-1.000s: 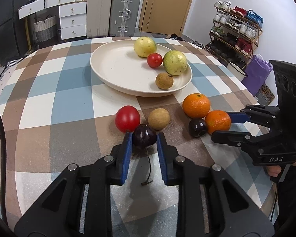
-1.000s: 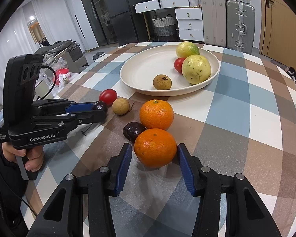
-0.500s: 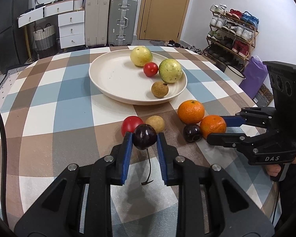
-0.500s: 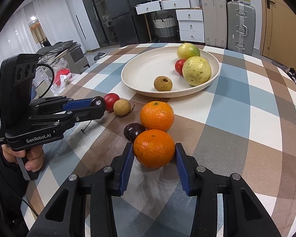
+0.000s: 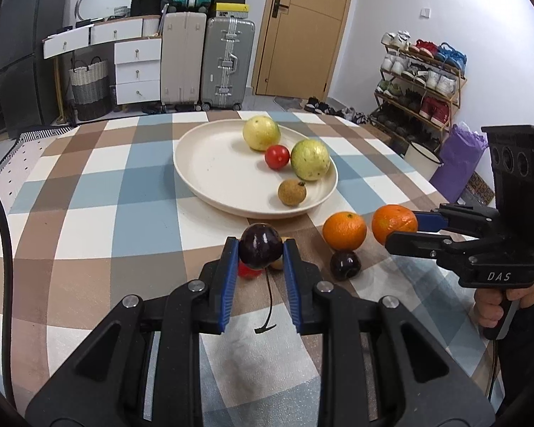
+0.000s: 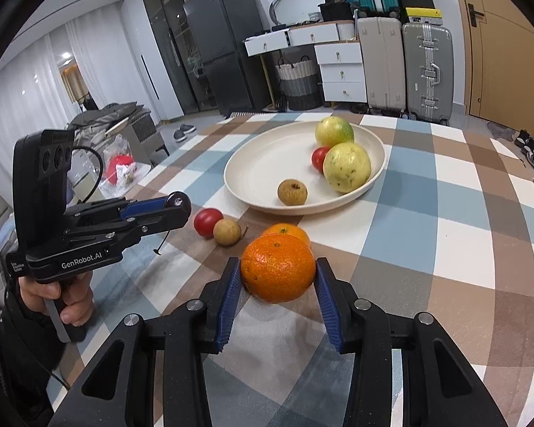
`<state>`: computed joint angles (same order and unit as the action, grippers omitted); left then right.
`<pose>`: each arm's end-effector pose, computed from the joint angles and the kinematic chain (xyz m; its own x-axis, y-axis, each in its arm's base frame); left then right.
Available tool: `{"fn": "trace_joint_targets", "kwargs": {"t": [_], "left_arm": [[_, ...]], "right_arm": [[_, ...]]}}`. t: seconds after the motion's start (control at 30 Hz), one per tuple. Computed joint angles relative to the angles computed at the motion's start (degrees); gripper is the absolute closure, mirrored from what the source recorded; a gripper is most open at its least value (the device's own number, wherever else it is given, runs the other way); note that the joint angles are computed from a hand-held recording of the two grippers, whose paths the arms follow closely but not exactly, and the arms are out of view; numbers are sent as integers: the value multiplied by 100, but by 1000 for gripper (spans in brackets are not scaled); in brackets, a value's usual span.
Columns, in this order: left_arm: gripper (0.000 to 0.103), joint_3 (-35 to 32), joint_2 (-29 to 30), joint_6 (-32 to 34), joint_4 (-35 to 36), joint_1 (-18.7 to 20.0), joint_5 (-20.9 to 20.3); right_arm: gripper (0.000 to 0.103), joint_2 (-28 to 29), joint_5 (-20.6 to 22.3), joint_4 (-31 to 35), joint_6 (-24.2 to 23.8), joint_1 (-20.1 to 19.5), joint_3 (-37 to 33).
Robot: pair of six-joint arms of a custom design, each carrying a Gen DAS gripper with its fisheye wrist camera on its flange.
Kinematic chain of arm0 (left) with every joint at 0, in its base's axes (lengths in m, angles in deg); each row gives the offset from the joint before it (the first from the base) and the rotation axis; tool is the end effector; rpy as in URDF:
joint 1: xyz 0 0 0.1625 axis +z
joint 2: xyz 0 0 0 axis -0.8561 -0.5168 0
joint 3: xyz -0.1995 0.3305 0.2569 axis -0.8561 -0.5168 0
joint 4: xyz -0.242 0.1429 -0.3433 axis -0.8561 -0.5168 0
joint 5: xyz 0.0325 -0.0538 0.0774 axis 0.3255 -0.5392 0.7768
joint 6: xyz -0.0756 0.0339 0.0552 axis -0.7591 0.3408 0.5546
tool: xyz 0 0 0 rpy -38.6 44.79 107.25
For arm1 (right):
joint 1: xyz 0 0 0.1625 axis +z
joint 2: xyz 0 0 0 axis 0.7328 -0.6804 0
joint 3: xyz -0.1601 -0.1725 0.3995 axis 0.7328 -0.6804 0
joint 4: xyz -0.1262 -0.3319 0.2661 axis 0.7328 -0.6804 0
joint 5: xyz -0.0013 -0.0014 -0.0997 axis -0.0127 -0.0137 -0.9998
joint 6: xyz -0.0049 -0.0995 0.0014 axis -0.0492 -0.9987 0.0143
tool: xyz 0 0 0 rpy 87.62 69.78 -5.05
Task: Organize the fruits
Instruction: 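Close the right gripper on the orange while the left gripper lifts the plum, then carry the orange with the right gripper onto the plate while the left gripper carries the plum there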
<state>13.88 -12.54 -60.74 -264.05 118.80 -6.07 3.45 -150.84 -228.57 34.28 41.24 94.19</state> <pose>-0.1997 -0.6859 0.1223 -0.7235 0.5064 -0.4692 0.6853 0.6085 -0.4001 0.0969 -0.6215 0.1796 -0.8149 -0.2975 0.4974 -0.5411 0.6980 -0.4690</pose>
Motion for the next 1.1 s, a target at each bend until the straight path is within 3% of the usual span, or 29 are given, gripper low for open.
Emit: {"fn": "trace_joint_targets", "kwargs": {"t": [0.37,1.1], "left_arm": [[81,78,4,19,-487,-45,126],[81,-630,313,104,-449,-82,270]], "right_arm": [[61,40,184,-574,195,-57,9],[61,366,-274,-543,572,308,-750]]}}
